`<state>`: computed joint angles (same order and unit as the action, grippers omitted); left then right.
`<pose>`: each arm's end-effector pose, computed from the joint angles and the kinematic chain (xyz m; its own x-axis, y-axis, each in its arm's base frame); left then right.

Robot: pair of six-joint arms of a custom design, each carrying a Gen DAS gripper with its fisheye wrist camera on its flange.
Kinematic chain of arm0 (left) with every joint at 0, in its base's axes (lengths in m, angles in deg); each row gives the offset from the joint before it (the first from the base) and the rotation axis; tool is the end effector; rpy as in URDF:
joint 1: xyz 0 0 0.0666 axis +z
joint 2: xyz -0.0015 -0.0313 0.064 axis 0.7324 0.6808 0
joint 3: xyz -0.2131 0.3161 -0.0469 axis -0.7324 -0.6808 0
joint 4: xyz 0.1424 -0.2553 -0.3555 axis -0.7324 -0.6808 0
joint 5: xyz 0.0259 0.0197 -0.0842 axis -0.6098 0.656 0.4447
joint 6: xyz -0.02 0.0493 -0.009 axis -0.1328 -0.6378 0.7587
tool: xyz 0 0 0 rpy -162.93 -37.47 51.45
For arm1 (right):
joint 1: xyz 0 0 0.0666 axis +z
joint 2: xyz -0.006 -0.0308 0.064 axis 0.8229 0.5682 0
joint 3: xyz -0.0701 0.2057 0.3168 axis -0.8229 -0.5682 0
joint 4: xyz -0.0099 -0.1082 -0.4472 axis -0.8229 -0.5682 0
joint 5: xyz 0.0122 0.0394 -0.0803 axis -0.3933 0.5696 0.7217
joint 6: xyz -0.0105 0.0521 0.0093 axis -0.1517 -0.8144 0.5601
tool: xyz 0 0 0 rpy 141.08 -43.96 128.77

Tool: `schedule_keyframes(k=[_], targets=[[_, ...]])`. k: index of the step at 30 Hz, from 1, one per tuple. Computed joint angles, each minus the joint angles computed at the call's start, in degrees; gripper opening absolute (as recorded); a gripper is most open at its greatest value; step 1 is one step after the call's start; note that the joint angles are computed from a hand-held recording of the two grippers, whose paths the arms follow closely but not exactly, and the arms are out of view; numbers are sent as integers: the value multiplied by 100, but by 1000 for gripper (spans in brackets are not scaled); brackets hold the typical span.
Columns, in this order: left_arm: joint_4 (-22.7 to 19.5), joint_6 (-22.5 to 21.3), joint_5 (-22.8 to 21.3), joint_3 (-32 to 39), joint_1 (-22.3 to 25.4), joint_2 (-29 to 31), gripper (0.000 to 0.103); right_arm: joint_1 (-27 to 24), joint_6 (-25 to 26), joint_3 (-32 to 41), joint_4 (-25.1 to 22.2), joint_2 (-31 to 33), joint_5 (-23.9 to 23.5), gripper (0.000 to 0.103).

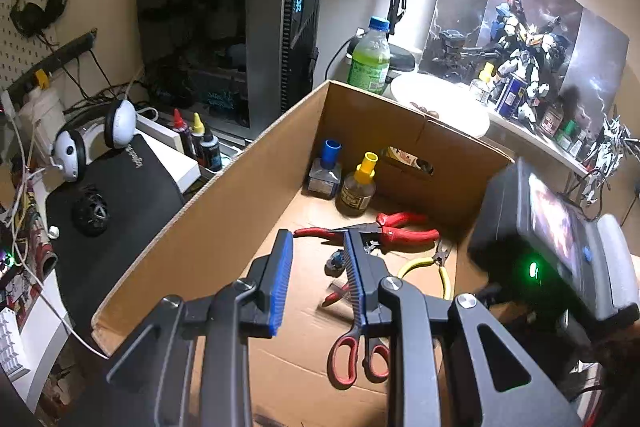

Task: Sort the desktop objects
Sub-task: 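Open the left tool to drop the black pen into the box, then move both tools back over the cutting mat toward the black stand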

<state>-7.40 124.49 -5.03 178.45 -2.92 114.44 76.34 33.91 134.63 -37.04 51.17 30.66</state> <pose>0.4212 -0.4694 0.5037 -0.6528 -0.2572 -0.7126 -0.2348 0.9630 -0.1325 0.5514 0.2144 0.4146 -0.5224 -0.8506 -0.0596 -0.8522 0.5184 0.0711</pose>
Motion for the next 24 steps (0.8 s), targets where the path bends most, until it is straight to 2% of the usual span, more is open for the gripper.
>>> schedule_keyframes(k=[2,3,5,8,10,12,13,16,19,24], targets=[[136,-43,-189,-35,-66,-32,27,-28,-128,-227,506,-261,30,10],[241,-121,-309,-41,-103,-37,27,-56,-200,-492,981,-544,121,10],[453,-263,-503,-48,-169,-43,27,-102,-363,-1241,2250,-1295,408,14],[766,-509,-726,65,-285,33,27,-210,-864,-2133,3567,-2216,652,22],[823,-681,-936,262,-386,182,27,-362,-1331,-2508,3970,-2679,377,22],[862,-843,-1060,462,-477,335,27,-467,-1779,-2807,4353,-3046,308,26],[866,-913,-1101,574,-523,418,32,-551,-2081,-2984,4582,-3267,261,29],[982,-1130,-1189,837,-661,626,54,-734,-2657,-3331,5010,-3666,232,35],[1198,-1481,-1154,1113,-797,840,59,-959,-2806,-3574,5253,-3917,364,43],[1307,-1910,-968,1751,-969,1315,69,-1293,-2894,-3869,5277,-4223,659,45]])
